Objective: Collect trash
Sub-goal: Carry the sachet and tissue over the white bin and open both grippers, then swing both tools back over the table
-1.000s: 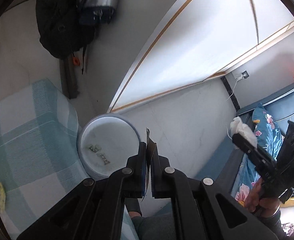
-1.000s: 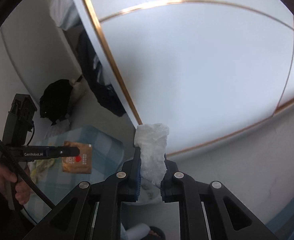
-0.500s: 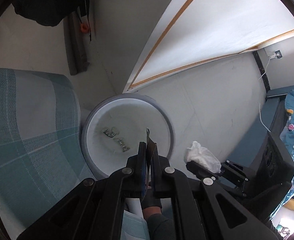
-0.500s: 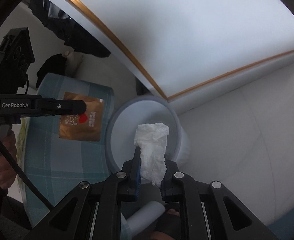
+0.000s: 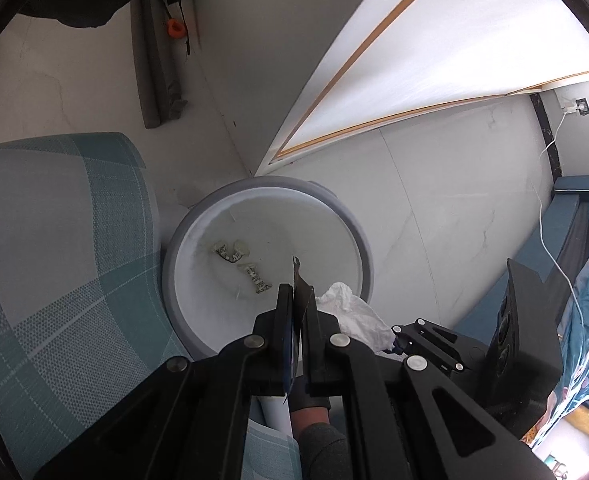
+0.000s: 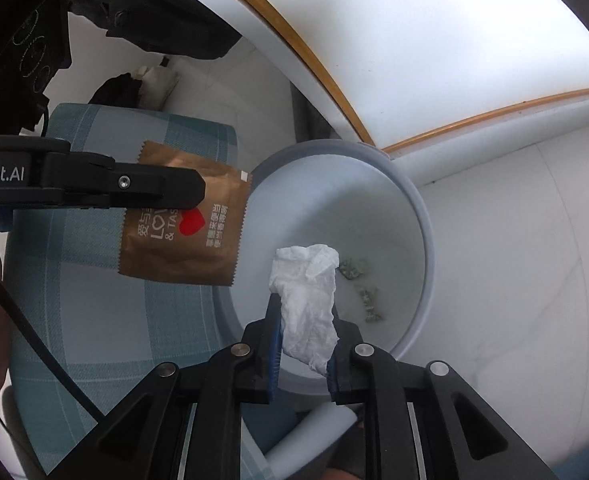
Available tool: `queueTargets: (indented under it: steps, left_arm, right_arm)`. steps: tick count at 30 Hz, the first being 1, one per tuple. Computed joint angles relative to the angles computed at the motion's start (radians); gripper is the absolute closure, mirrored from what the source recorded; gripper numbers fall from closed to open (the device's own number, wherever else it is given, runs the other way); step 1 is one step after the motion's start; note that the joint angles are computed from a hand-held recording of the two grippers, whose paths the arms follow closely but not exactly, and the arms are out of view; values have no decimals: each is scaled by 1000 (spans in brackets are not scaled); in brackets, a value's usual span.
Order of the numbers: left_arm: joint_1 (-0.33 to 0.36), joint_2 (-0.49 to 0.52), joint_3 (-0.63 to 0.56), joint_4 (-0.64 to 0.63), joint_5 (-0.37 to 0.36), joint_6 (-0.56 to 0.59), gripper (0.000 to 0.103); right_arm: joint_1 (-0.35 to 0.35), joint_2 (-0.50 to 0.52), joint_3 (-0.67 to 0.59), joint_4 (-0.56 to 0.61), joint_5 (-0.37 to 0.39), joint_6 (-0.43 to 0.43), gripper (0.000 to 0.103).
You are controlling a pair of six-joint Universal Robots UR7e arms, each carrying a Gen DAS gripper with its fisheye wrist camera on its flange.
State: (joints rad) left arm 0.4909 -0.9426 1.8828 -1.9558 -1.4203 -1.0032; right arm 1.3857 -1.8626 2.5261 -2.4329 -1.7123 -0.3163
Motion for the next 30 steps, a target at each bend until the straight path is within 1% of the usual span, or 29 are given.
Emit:
queueTargets:
  steps: [3,5,6,8,12,14,15,17,18,19,20,23,25,27,30]
  left_arm:
    - [4,1,-2,-7,-7,-2,103]
    - [0,-2,-3,-2,3,-10,103]
    - [3,-5,2,-4,8,-13,103]
    - [3,-9,-3,6,-5,-18,103]
    - [4,-10,-7,26,-10,-29,103]
    - [9,-12,-3,20,-13,-30,102]
    - [13,-13,-2,17,-15,-35,102]
    - [18,-14,3,10,-22,-39,91]
    - [19,-15,5,11,-23,-41,82]
    - [18,-18,7,8,-18,-44,76]
    - [16,-23,12,-3,-12,-42,74]
    - [4,-28,14,-10,10,-27,72]
    - [-2,-30,15,-9,12,-21,72]
    - [-14,-43,25,-27,22,-27,72]
    - [-49,-71,34,-39,61,-38,72]
  right_arm:
    - [-10,-14,2,9,18,2,74]
    - [-15,-17,5,4,22,3,64]
    - [-14,-26,5,10,22,3,63]
    - [-13,-38,2,21,18,2,59]
    - [-20,-61,5,35,24,-9,56]
    - [-21,-73,10,34,16,-12,48]
    - [-22,-75,11,33,12,-11,48]
    - [-32,-95,13,49,19,-15,48]
    - [-38,-110,15,59,19,-16,48]
    - [-44,-128,16,68,20,-17,48]
    - [-53,-143,17,76,25,-19,48]
    - [-72,-196,8,123,27,-29,48]
    - [-66,-230,-2,147,4,-43,48]
    - [-61,-268,-18,180,-3,-49,47]
    - [-40,-315,-46,213,-13,-42,47]
